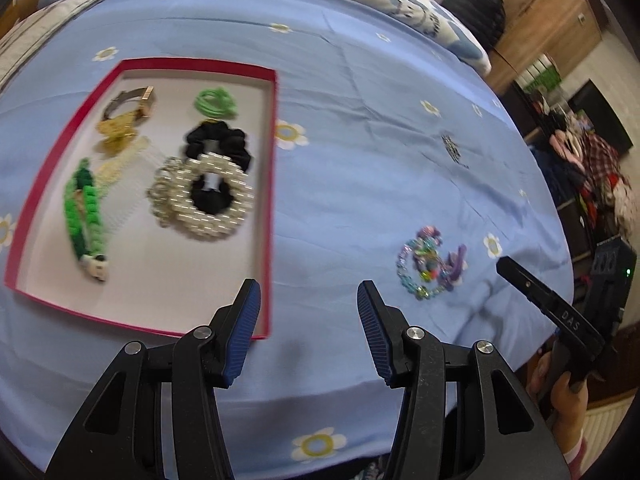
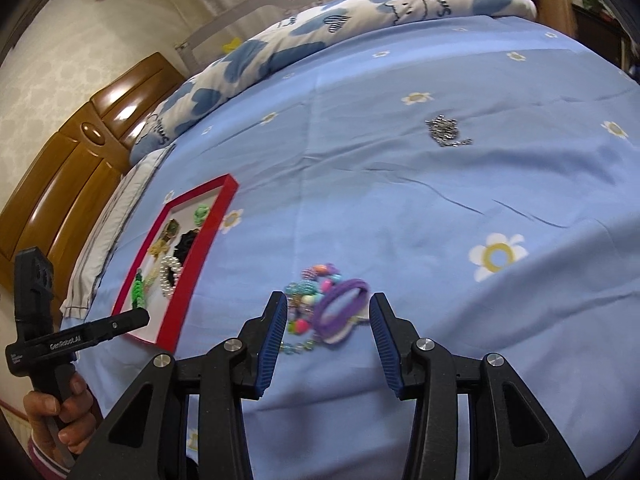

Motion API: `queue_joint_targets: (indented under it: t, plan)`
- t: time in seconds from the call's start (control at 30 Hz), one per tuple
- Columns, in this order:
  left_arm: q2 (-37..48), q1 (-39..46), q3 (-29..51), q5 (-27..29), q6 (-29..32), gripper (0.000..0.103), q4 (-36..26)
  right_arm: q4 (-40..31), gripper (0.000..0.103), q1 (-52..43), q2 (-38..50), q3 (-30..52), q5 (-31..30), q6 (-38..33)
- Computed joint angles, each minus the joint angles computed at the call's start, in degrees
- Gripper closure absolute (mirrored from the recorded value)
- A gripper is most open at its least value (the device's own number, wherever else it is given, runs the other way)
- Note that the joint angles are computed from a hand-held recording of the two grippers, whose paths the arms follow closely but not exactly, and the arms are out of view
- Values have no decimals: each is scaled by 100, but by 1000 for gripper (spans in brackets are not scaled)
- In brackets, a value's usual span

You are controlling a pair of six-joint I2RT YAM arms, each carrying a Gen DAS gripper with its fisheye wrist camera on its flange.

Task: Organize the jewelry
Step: 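Move the left tool to the beaded bracelet while the right tool moves to the purple hair tie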

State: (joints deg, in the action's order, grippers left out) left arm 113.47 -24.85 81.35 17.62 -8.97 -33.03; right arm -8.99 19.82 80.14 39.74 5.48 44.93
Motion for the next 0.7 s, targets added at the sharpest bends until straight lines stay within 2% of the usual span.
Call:
queue_joint_targets:
  t: [0.2, 0.37, 0.43, 0.47, 0.67, 0.7]
  plan:
    - [204, -249, 197, -50, 36, 54, -97, 112, 58, -33, 64, -103, -70, -18]
    - [439, -436, 459, -92, 96, 54, -234, 268, 57, -44, 444, 34, -204, -95]
    - [557, -494, 578, -6, 116, 54, -287, 327, 46, -53, 595, 110, -248, -144]
    - [611, -536, 633, 9, 136, 54, -301, 380, 45, -55, 683, 146, -250, -183]
    - [1024, -770, 1112, 8, 244, 54, -422, 505, 47, -212, 1112, 209, -283, -299]
    - [1139, -799, 1247, 22, 252, 54, -462, 552, 53, -253, 1124, 160, -310, -291]
